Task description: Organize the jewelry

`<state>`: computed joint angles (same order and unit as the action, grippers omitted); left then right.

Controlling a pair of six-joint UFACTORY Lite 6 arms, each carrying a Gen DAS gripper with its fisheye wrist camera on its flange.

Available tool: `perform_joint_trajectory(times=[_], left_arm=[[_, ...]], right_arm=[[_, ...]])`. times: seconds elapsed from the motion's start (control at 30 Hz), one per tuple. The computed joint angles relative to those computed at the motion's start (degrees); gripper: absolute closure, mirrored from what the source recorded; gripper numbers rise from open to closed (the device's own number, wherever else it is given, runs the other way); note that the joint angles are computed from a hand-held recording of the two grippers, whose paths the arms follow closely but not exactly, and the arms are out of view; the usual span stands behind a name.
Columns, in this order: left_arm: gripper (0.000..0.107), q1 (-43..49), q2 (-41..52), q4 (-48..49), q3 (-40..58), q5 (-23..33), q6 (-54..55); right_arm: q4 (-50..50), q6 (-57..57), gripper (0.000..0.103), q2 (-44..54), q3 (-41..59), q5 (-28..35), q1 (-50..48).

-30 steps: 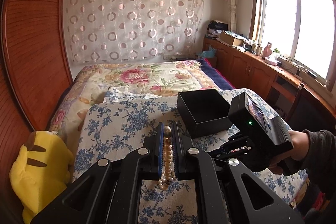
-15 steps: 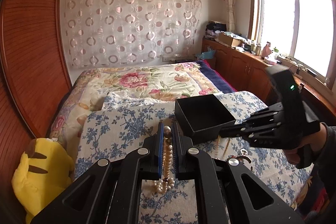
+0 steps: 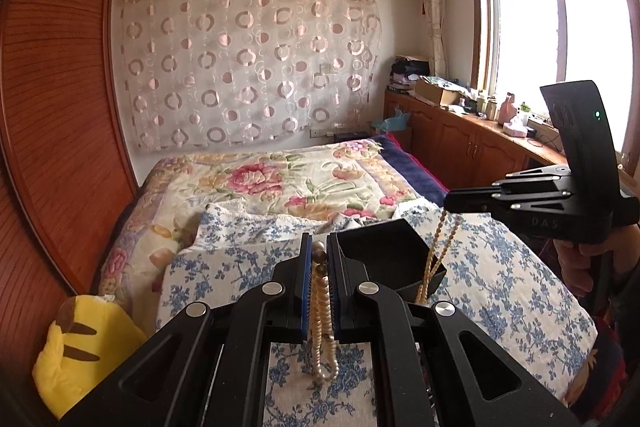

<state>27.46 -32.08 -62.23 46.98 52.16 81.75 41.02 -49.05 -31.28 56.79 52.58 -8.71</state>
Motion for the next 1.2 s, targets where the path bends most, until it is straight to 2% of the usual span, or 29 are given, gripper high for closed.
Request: perform_joint_trajectory(times=[0.63,0.87,1.07,1.2], left_arm=[[0.101,-3.06,1.14,-0.60,3.09,-2.93,-3.39],[0.101,-8.77,2.63,0.51,5.98,-7.18,-7.07],[0.101,-10.57,5.01,0.08,8.14,-6.97,-8.69],[0.101,-13.93,5.79,1.23,9.77,-9.49,-11.16]], right_arm=[[4.56,-3.38,0.098,7.78,14.29,4.28,-10.58],[5.42,-3.70,0.098,8.97,16.47,4.95,-11.80],[6.88,-4.97,0.098,10.03,17.48,5.96,-14.30],[7.32,-5.70,0.098,10.22,16.63,6.03,-15.13]])
